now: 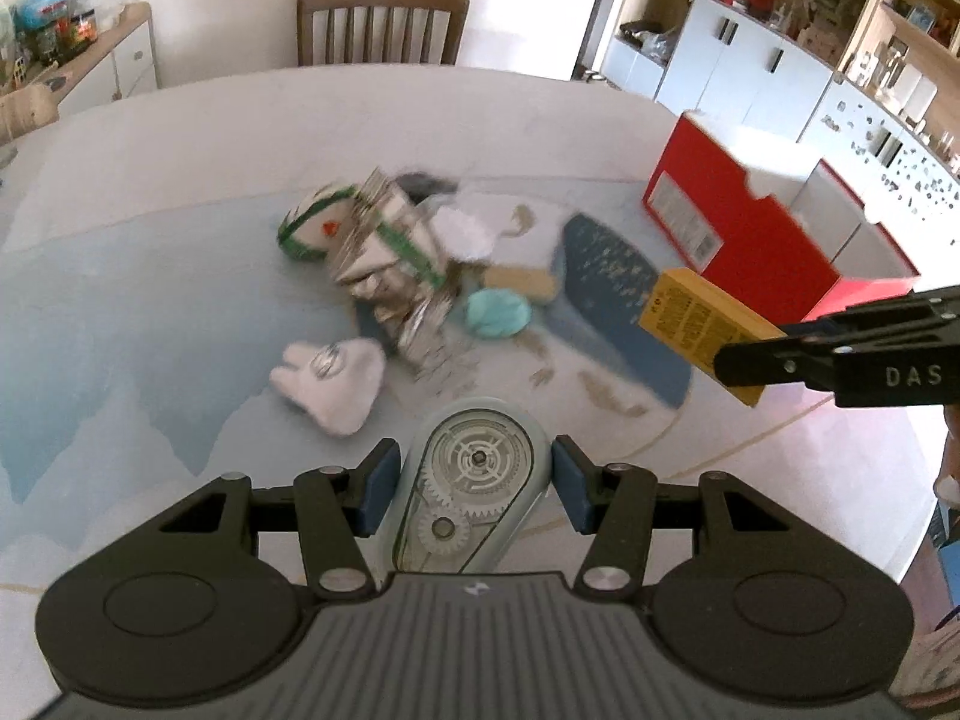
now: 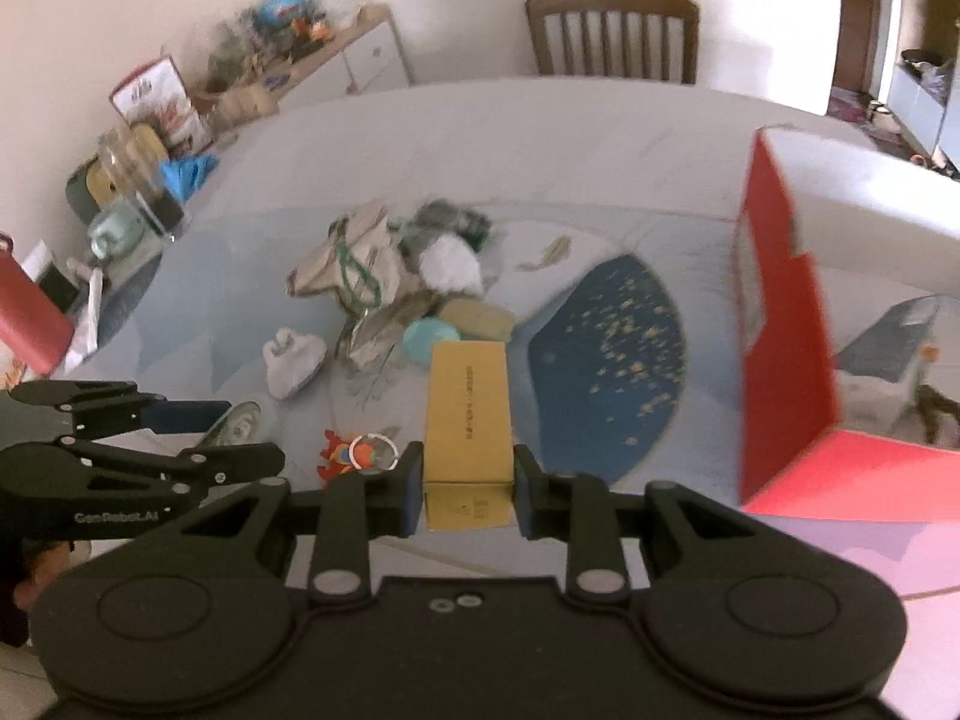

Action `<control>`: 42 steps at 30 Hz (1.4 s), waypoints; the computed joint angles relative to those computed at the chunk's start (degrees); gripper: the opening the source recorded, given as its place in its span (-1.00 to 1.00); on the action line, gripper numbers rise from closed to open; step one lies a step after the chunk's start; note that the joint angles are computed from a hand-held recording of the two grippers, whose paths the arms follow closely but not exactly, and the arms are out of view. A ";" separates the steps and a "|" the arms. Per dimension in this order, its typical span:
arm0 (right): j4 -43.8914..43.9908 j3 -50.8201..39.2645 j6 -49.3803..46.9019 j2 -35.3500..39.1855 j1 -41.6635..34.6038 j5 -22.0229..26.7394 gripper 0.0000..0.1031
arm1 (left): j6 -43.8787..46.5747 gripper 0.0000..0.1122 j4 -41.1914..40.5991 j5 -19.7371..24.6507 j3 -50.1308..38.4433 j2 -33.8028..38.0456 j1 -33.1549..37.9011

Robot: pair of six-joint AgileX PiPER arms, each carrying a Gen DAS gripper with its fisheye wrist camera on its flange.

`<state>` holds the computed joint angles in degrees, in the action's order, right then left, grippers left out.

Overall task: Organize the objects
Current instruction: 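Carry the tape dispenser and yellow box with both grippers into the red box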

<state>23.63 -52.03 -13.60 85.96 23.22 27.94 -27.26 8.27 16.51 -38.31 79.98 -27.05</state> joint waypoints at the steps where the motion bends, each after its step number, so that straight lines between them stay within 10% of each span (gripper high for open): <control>1: 0.06 0.27 -0.23 -1.26 -0.83 0.59 -0.47 | -1.96 -0.04 1.25 1.06 -1.16 -0.10 -1.09; 15: 7.19 0.61 -14.73 -11.02 -17.06 8.94 -0.47 | -24.70 -0.04 19.40 15.24 -24.23 9.60 -17.55; 42: 21.02 -10.21 -44.92 1.10 -47.84 18.88 -0.47 | -11.46 -0.04 11.33 38.87 -90.12 51.13 -24.44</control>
